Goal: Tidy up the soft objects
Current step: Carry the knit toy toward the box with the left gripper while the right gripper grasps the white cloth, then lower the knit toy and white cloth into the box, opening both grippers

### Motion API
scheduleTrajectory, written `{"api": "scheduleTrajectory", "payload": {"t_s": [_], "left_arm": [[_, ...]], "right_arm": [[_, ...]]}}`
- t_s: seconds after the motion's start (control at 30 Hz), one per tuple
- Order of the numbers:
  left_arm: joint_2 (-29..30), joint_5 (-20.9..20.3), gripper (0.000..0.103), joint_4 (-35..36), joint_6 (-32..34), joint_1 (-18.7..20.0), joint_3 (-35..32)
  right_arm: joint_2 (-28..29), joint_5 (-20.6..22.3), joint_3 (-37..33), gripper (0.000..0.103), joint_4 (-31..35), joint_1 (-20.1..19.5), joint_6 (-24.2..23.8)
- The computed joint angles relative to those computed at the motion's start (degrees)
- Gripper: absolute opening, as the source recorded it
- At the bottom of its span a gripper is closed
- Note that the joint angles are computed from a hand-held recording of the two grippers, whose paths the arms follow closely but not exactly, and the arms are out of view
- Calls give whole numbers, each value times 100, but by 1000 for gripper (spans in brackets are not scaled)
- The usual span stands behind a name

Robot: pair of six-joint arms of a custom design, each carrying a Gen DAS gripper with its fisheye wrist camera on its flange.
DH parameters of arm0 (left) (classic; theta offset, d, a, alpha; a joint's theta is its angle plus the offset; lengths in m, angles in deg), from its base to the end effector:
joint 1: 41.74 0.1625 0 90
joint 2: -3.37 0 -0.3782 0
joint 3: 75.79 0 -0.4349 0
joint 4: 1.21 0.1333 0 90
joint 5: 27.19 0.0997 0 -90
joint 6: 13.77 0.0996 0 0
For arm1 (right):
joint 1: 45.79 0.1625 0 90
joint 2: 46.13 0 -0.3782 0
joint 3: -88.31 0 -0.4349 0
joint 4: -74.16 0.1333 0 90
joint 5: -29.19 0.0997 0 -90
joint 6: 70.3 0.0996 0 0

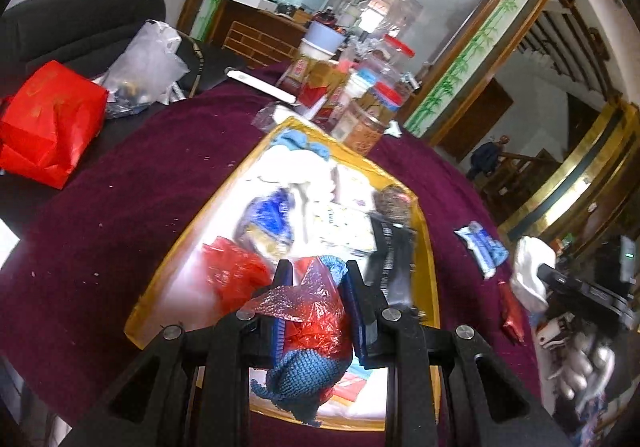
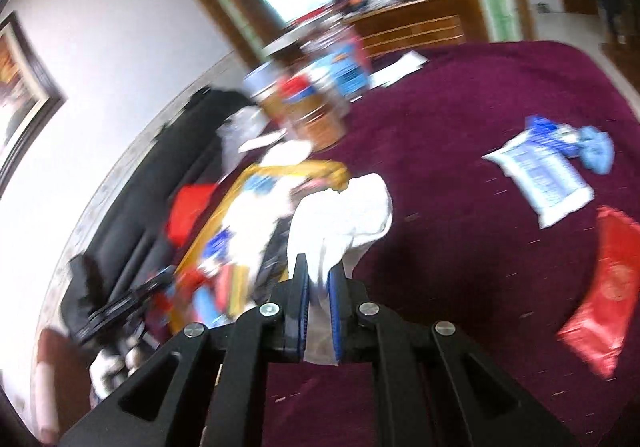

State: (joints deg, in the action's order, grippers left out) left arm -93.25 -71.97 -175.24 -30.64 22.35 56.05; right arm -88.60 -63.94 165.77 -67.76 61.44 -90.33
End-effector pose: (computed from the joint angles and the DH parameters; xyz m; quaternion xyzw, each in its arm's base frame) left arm -0.0045 -0.4760 0.3162 -0.0921 0.8506 -0.4828 0.1869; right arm 0.3471 -0.6876 0.1024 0.3120 -0.9382 0.1464 0.0306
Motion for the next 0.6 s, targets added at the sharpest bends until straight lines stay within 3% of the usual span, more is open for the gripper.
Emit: {"api": "scheduleTrajectory", "payload": {"t_s": [0.27,0.4,0.6], "left_arm": [[235,268,28,409,-377,295,-236],[348,316,51,341,-394,362,-278],[295,265,60,-4,-307,295,-176]], "right_arm": [[143,351,200,9,652,224,-152],[305,345,195,9,921,357,-184],[704,90,-16,9,1213,518,-112]]}}
